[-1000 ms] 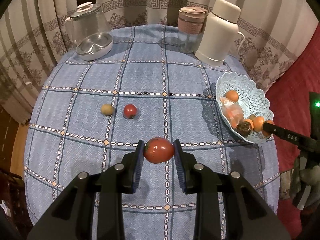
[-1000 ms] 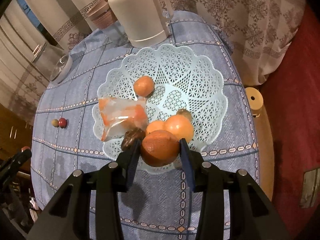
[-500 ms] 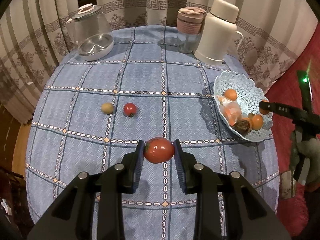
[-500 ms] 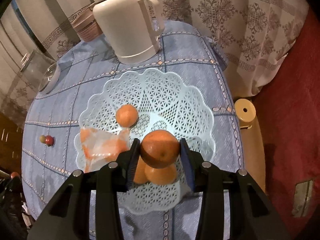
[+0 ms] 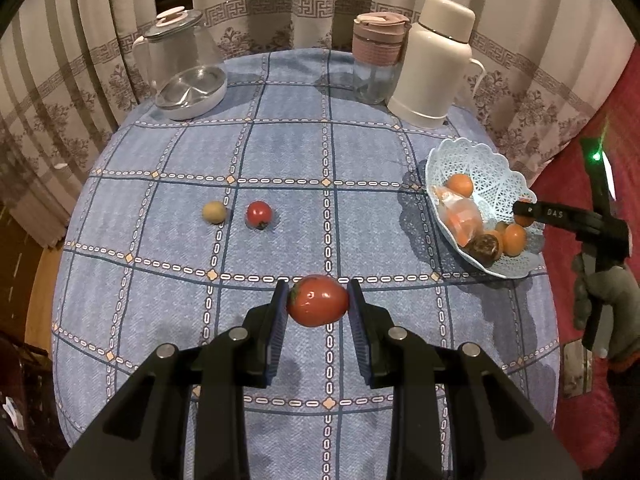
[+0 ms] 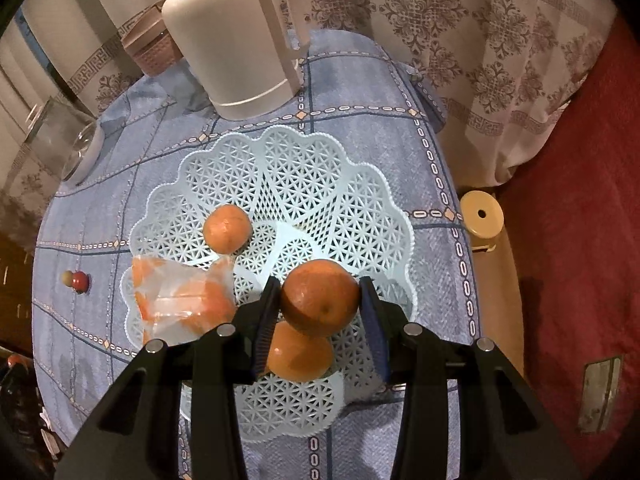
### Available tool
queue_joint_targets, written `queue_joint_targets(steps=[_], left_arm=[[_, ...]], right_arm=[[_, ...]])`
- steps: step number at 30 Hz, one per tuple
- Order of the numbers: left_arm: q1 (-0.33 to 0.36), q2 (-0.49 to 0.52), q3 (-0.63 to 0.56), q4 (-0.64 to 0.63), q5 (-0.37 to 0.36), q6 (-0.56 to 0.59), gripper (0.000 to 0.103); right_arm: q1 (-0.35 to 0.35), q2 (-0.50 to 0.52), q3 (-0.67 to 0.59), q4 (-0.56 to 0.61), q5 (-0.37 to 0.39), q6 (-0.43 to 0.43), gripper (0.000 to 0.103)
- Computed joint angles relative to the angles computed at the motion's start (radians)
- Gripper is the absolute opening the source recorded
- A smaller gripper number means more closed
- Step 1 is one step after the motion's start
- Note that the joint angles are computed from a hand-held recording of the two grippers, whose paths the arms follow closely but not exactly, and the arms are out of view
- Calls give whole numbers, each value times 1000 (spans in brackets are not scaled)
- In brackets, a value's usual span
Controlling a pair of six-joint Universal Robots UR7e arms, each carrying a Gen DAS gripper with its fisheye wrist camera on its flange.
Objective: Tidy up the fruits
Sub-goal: 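Carry the orange to the white bowl and release it with the right tool, then carry the red tomato over the white bowl and release it with the left tool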
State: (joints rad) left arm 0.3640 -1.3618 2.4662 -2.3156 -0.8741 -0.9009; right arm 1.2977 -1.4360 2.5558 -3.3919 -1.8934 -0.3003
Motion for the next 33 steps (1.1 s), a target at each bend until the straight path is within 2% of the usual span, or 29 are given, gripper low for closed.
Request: queue_joint_targets(steps=[5,8,18,25,33], left_arm=[[3,2,1,-7,-2,7,30],[5,3,1,-11,-3,8,30],[14,39,-7,-73,-14,54,30],[30,144,-49,-194,-39,155,30],[45,321,-141,-347,-95,309,30]], right_arm=[[-4,-9,8,-1,4,13,42],[-10,-21,18,-8,15,21,48],[-16,-96,60,-2,50,28,48],[-47,-191,116,13,92,35,48],[-116,-320,174,56,143,37,48]])
